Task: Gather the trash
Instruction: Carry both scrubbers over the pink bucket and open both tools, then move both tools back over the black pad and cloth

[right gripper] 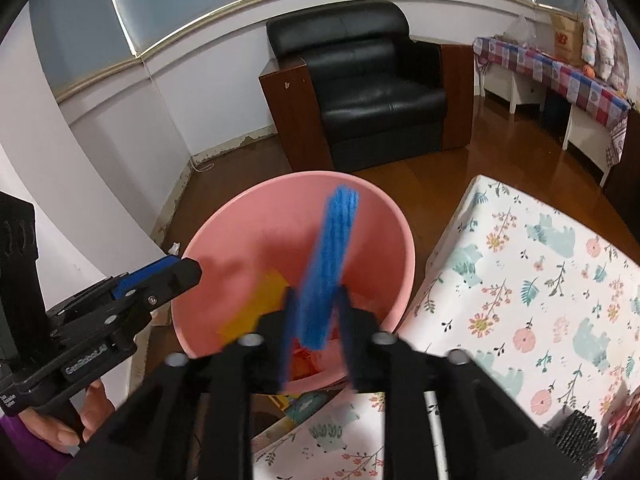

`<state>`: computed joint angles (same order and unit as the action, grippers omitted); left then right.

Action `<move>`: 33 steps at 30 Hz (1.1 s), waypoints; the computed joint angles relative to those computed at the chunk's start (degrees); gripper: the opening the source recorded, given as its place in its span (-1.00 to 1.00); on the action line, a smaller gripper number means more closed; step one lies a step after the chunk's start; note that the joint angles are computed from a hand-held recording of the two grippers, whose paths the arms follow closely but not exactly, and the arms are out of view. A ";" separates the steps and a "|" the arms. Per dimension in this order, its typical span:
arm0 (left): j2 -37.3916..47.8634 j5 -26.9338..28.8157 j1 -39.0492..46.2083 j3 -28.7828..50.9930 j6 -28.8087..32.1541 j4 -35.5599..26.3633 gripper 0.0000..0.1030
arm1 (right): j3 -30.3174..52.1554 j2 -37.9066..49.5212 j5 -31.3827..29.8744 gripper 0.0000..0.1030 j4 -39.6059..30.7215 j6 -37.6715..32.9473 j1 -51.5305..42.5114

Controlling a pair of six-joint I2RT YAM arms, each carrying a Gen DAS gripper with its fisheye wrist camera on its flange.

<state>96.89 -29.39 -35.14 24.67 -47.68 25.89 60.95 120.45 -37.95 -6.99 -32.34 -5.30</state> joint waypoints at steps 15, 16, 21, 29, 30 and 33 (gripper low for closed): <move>0.65 -0.40 -4.46 5.64 0.69 -5.71 -0.23 | -1.18 -3.06 -5.23 -0.19 -3.27 -4.34 -7.25; 1.23 -0.44 -5.11 6.24 0.76 -5.58 -0.23 | -1.46 -3.60 -5.53 -0.18 -3.67 -4.94 -8.20; 4.12 0.11 -8.41 10.91 2.83 -6.73 -0.23 | -1.08 -4.49 -6.36 -0.17 -5.94 -7.87 -13.45; 11.49 3.02 -13.32 20.51 6.81 -8.67 -0.23 | 3.10 -3.03 -6.90 -0.17 -9.04 -12.81 -25.78; 12.48 3.53 -13.88 21.76 7.16 -8.87 -0.23 | 4.39 -2.22 -6.91 -0.16 -9.55 -13.15 -27.51; 16.12 6.37 -15.42 26.41 9.16 -9.63 -0.23 | 8.27 0.38 -6.39 -0.08 -10.30 -13.28 -31.74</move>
<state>113.01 -23.01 -50.56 51.08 -38.52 16.26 69.21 120.83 -44.34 -17.29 -45.63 -37.05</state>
